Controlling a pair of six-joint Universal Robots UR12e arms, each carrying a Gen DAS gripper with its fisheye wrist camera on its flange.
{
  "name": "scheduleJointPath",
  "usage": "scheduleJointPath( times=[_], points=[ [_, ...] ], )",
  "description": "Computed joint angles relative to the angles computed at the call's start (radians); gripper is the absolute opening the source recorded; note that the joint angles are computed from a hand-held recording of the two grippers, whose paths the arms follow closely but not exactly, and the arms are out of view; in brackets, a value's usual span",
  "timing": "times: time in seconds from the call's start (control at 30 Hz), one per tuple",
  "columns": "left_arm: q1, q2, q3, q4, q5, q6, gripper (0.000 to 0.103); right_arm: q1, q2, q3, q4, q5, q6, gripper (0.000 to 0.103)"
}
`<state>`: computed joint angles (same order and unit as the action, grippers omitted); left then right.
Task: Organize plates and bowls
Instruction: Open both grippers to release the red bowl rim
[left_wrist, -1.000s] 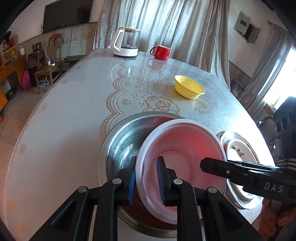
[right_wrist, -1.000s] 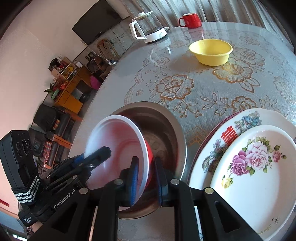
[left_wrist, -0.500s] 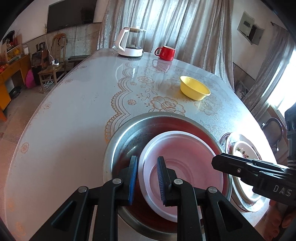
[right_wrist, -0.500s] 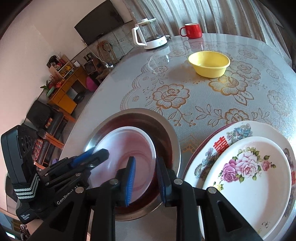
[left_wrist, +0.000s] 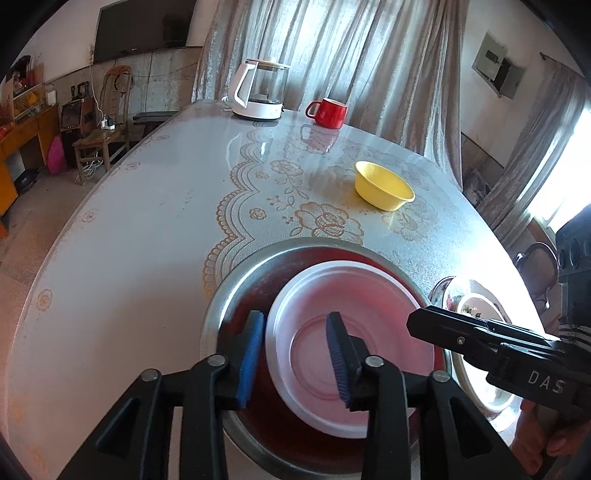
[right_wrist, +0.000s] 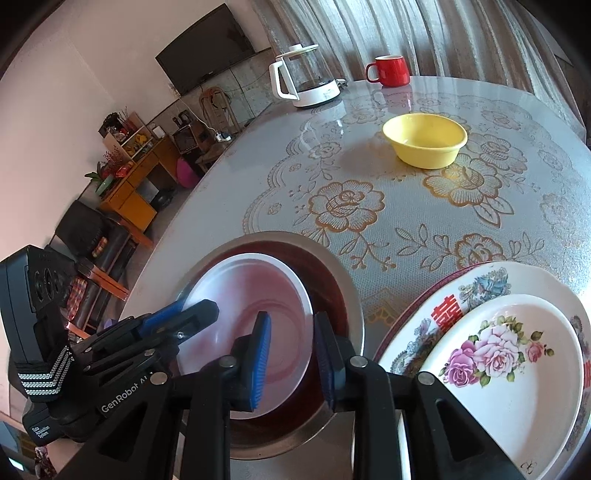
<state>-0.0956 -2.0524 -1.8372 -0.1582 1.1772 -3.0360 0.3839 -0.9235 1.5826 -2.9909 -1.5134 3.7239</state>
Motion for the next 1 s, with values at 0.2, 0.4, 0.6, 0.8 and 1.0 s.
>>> scheduleJointPath(
  times=[0.2, 0.4, 0.6, 0.8, 1.0],
  points=[
    [0.008, 0.012, -0.019, 0.032, -0.003, -0.033, 0.058, -0.004, -0.009, 0.015, -0.008, 0.014, 0.012, 0.028],
    [0.005, 0.021, -0.037, 0.098, 0.03, -0.073, 0.084, -0.01, -0.022, 0.043, -0.064, 0.028, 0.032, 0.028],
    [-0.014, 0.024, -0.032, 0.101, 0.1, -0.081, 0.098, -0.015, -0.036, 0.061, -0.09, 0.019, 0.041, 0.028],
    [-0.03, 0.027, -0.03, 0.101, 0.133, -0.062, 0.101, -0.024, -0.043, 0.08, -0.111, 0.003, 0.063, 0.028],
    [-0.041, 0.026, -0.02, 0.09, 0.144, -0.051, 0.101, -0.04, -0.053, 0.098, -0.111, 0.004, 0.075, 0.028]
  ],
)
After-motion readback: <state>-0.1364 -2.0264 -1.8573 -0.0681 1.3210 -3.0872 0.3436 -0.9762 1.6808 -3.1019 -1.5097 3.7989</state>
